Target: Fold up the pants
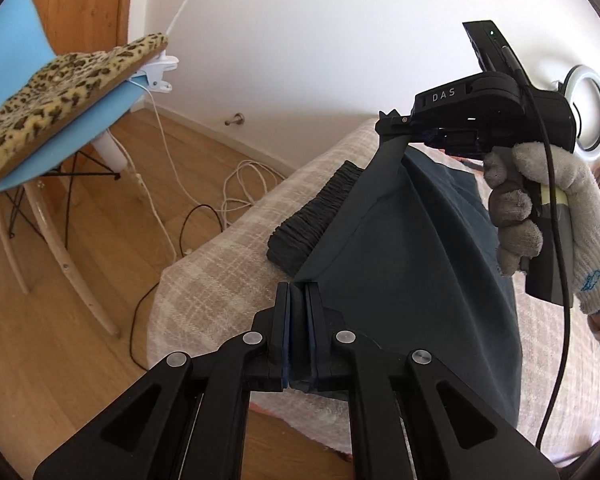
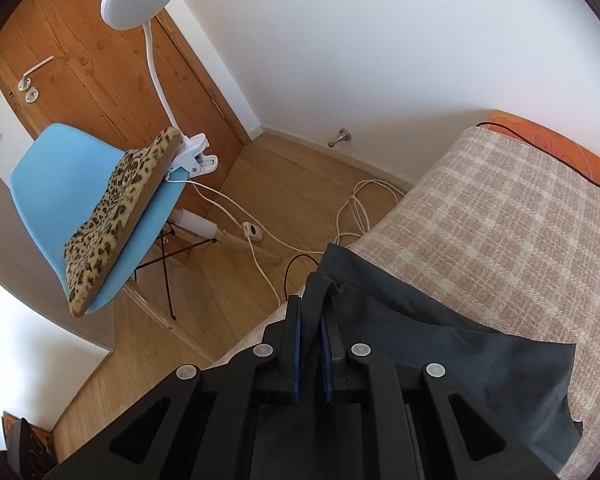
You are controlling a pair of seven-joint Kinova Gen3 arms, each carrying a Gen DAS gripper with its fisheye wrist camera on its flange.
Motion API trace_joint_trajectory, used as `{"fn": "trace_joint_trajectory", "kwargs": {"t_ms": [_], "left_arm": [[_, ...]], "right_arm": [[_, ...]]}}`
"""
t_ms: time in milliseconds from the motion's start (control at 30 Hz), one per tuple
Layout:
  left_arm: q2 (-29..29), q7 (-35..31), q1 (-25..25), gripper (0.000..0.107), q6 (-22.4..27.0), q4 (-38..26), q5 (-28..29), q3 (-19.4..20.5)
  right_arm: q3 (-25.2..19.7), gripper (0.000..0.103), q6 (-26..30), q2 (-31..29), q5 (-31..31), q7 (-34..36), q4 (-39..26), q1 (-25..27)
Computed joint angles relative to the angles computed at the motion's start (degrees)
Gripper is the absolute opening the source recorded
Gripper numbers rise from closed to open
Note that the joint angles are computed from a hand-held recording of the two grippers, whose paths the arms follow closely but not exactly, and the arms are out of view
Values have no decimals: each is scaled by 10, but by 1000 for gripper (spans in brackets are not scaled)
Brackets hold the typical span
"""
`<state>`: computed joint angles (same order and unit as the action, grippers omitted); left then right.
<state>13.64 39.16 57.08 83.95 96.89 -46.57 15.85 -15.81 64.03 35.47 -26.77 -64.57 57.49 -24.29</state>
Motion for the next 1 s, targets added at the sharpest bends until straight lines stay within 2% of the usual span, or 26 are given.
{"fn": "trace_joint_trajectory", "kwargs": {"t_ms": [33, 67, 200, 300, 367, 400, 433, 500, 633, 700, 800, 1000], "left_arm": [[7, -11, -1, 12, 15, -11, 4, 0], [10, -15, 1, 13, 24, -17, 4, -1], [16, -8, 15, 13, 61, -34, 2, -5], [13, -3, 23, 13, 65, -36, -11, -5], [9, -4, 22, 23, 56, -36, -21, -4], [6, -1, 22, 34, 50, -31, -27, -4], [2, 3, 22, 37, 42, -26, -36, -3], [-7, -4, 11, 37, 10, -16, -42, -1], [6, -44, -10, 38, -15, -28, -20, -3], [3, -38, -12, 40, -29, -20, -12, -6], [-12, -12, -14, 51, -55, 7, 2, -7], [-55, 44, -49, 55, -145, 78, 8, 4]], "right_arm": [[0, 32, 0, -2, 0, 1, -2, 1], [-2, 37, -9, -7, -4, 7, 5, 7], [-8, 39, -9, -18, -25, 31, 4, 35], [-12, 39, -10, -34, -45, 63, 18, 65], [-14, 40, -19, -52, -62, 90, 43, 89], [-13, 41, -14, -58, -70, 100, 53, 101], [-10, 42, -5, -62, -75, 106, 60, 111], [-3, 44, -10, -80, -86, 129, 95, 135], [23, 52, -20, -96, -91, 145, 151, 166], [35, 57, -13, -89, -86, 132, 158, 174], [42, 58, 11, -68, -88, 109, 158, 189], [30, 58, 33, -48, -105, 122, 179, 210]]}}
